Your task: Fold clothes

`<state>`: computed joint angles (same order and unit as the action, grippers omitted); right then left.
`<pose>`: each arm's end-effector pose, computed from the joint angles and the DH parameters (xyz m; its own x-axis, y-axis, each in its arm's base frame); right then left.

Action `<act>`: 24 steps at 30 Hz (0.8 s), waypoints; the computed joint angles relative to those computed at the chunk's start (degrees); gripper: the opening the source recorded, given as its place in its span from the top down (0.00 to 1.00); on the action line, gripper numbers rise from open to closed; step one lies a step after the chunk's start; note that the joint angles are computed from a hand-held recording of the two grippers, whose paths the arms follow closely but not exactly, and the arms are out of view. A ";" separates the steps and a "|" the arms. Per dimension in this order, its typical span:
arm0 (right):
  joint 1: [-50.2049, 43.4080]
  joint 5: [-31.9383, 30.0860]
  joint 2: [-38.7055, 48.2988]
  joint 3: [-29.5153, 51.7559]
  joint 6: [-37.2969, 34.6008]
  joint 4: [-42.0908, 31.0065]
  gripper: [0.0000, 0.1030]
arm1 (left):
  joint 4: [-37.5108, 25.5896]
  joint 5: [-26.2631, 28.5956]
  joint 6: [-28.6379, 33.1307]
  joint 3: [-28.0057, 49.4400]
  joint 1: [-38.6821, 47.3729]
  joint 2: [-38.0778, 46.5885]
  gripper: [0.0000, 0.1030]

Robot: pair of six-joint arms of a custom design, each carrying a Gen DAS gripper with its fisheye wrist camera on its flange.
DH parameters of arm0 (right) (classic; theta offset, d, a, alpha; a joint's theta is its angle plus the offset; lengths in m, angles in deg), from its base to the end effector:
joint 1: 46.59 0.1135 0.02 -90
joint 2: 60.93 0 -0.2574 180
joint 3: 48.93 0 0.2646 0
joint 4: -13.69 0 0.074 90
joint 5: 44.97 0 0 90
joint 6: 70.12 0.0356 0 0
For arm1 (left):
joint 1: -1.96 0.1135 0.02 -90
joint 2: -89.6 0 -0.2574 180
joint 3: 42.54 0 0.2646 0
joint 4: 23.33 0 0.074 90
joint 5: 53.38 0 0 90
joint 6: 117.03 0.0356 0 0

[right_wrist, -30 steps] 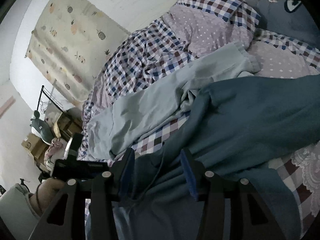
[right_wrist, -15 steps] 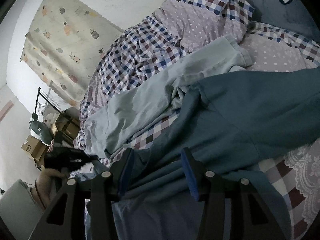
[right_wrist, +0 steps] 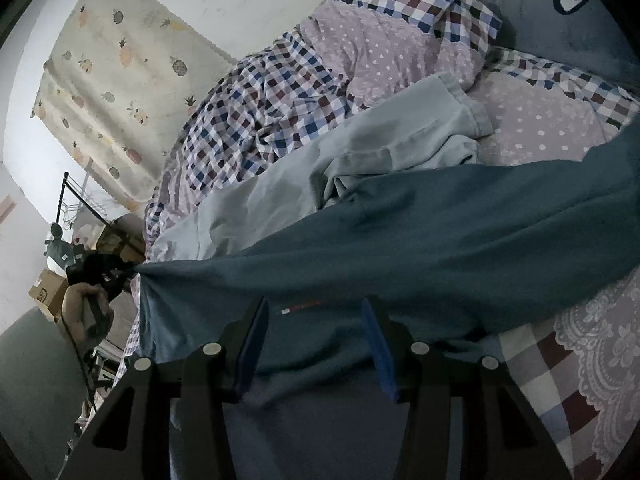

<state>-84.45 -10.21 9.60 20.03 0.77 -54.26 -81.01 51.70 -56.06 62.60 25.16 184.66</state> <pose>0.2009 -0.1191 0.2606 -0.7391 0.3381 -0.5826 -0.1259 0.7802 0.6127 0.3495 0.1397 0.3362 -0.4871 -0.7186 -0.4964 -0.5210 0.6952 -0.4952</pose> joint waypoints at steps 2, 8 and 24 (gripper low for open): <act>0.18 0.15 0.08 -0.08 -0.24 0.32 0.49 | 0.21 -0.87 0.04 2.12 -1.63 1.27 0.95; 0.24 0.29 -0.09 0.14 -0.82 0.06 0.49 | -3.53 -2.85 4.03 8.10 -6.92 7.77 0.94; 3.29 1.49 -13.05 -3.13 -6.28 -1.46 0.49 | -34.90 33.11 46.03 -21.82 31.41 -33.49 0.15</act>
<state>-81.17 -8.72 -3.45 16.89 -5.51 -55.71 -115.91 84.81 -10.03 40.78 56.57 151.16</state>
